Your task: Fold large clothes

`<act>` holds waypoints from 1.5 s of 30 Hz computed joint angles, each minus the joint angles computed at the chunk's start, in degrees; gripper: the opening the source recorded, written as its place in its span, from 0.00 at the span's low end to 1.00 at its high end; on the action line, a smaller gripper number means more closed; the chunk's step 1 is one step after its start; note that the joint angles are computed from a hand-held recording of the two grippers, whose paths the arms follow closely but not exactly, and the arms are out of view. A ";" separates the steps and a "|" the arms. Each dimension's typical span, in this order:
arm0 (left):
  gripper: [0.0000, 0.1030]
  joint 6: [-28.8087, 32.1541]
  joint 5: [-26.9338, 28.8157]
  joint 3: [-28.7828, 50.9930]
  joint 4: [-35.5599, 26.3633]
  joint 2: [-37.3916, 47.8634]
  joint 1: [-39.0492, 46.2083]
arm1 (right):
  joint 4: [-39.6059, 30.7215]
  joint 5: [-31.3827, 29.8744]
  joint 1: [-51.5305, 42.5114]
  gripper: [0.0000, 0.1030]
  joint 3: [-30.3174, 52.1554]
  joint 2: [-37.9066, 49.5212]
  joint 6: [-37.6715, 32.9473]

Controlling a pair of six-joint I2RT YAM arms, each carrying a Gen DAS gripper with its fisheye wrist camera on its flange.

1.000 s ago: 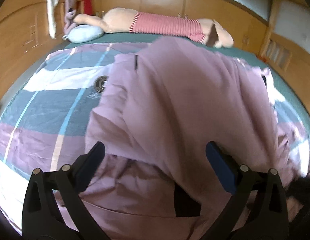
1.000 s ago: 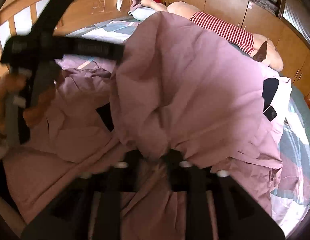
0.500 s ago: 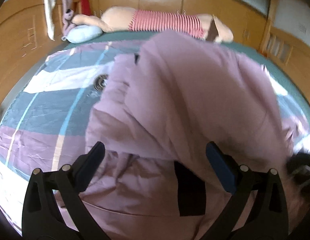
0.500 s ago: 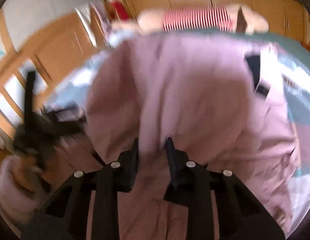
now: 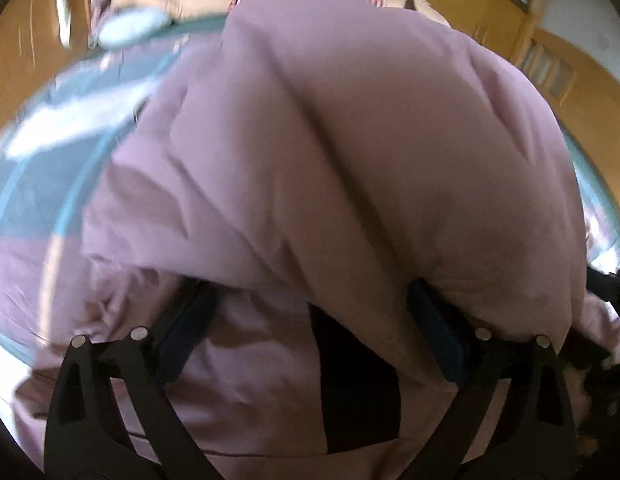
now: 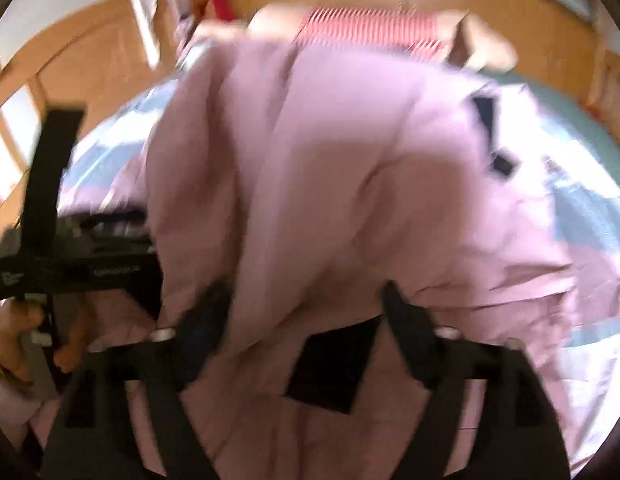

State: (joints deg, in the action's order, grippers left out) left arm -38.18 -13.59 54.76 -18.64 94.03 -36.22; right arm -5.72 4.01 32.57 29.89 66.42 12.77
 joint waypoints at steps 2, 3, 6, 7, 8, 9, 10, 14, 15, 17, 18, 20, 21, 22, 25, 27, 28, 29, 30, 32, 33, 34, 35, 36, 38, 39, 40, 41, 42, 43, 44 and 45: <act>0.96 -0.13 1.82 0.07 0.02 0.24 1.00 | 3.44 -1.28 -1.19 0.80 -2.16 -2.29 1.14; 0.96 -0.06 1.41 0.20 -0.10 0.51 0.85 | 4.69 -2.36 -1.64 0.79 -3.21 -3.20 1.99; 0.96 -0.03 -0.69 0.99 -0.54 1.70 -0.20 | 5.24 -1.64 -0.19 0.66 -2.05 2.92 1.82; 0.97 -0.08 -0.45 1.06 -0.49 1.87 -0.09 | 5.47 -0.73 0.06 0.66 -1.37 6.13 1.22; 0.97 -0.07 0.11 1.18 -0.50 2.11 0.18 | 5.40 0.60 0.87 0.66 -0.90 8.32 1.32; 0.97 0.02 0.54 1.36 -0.61 2.39 0.43 | 6.09 2.04 1.74 0.66 -0.61 10.59 1.90; 0.98 -0.06 0.43 1.66 -0.91 2.64 0.27 | 6.81 2.11 1.56 0.66 -0.26 12.19 2.01; 0.97 0.32 0.22 2.69 -1.43 2.78 0.15 | 6.62 1.30 0.82 0.71 0.37 13.72 2.85; 0.96 0.28 0.15 2.26 -1.09 1.74 0.04 | 6.44 0.63 0.08 0.71 0.56 13.86 2.61; 0.96 0.29 -1.69 1.38 -0.17 -0.18 -0.09 | 5.24 -0.65 -1.40 0.75 0.87 13.37 2.57; 0.96 0.20 -2.57 1.22 0.23 -0.63 -0.37 | 5.19 -1.36 -2.00 0.76 0.89 13.62 3.13; 0.96 0.20 -2.40 2.48 -0.80 1.05 -0.25 | 5.37 -3.45 -3.72 0.81 0.55 13.67 3.52; 0.97 0.04 -1.53 3.52 -1.95 2.76 0.03 | 5.26 -4.76 -4.61 0.81 0.66 13.59 3.45; 0.98 -0.49 -0.55 3.48 -1.30 3.80 0.77 | 4.44 -4.92 -4.69 0.81 0.55 12.58 3.36; 0.98 -0.57 1.69 4.11 -1.07 4.37 2.14 | 5.68 -1.49 -3.42 0.81 -1.36 8.18 2.37; 0.98 -0.56 1.45 4.50 -1.07 4.71 2.08 | 8.75 4.74 -0.84 0.81 -3.80 3.55 0.80; 0.98 -0.37 1.36 4.51 -1.05 4.68 2.23 | 9.71 7.37 0.11 0.81 -4.47 2.07 -0.10; 0.98 -0.39 1.29 4.47 -1.12 4.32 2.33 | 9.68 9.52 0.66 0.81 -4.37 1.80 -0.53; 0.98 -0.67 1.29 4.16 -1.08 3.51 2.36 | 8.93 10.03 0.24 0.81 -3.65 3.06 -0.54; 0.98 -1.32 0.28 2.13 -0.55 0.36 2.27 | 6.64 7.10 -2.33 0.81 -1.31 8.48 -0.43; 0.98 -1.65 -1.80 1.68 -0.44 -1.04 1.80 | 5.35 5.15 -3.58 0.81 0.25 12.56 0.36; 0.98 -2.82 -4.18 -0.25 -0.63 -3.12 0.14 | 4.97 3.00 -5.00 0.82 1.17 14.59 0.56; 0.98 -2.84 -5.45 0.15 -1.39 -3.12 -0.10 | 5.43 1.39 -6.11 0.85 0.88 15.11 0.83; 0.98 -2.78 -5.96 1.29 -3.05 -1.97 0.13 | 5.44 0.20 -7.11 0.87 0.86 15.14 1.10; 0.98 -3.01 -4.64 2.45 -4.88 0.31 1.22 | 5.48 -0.68 -7.54 0.90 0.97 15.67 1.08; 0.98 -3.46 -3.84 1.57 -3.34 0.78 1.85 | 5.76 -0.40 -7.34 0.91 0.85 15.90 0.86; 0.98 -3.10 -3.68 1.40 -1.78 1.50 2.07 | 5.94 -0.22 -7.35 0.91 0.70 15.93 0.65; 0.98 -2.93 -3.81 1.45 -1.67 1.54 2.02 | 6.12 -0.24 -7.44 0.92 0.56 15.99 0.52; 0.98 -2.83 -3.92 1.62 -1.85 1.68 1.97 | 5.85 -0.09 -7.07 0.93 1.97 17.22 0.87; 0.98 -2.84 -4.02 1.57 -1.74 1.72 1.90 | 6.28 -0.17 -6.96 0.93 1.55 17.26 1.09; 0.98 -2.69 -3.99 1.23 -2.26 0.76 2.07 | 6.53 -0.64 -7.32 0.94 1.51 17.51 1.04; 0.98 -2.66 -4.06 1.30 -2.34 0.76 2.06 | 6.67 -0.82 -7.44 0.94 1.25 17.41 1.05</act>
State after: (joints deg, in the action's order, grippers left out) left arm -40.84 -17.65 56.06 -20.98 94.80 -34.17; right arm 0.95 3.19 25.12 31.14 83.83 13.81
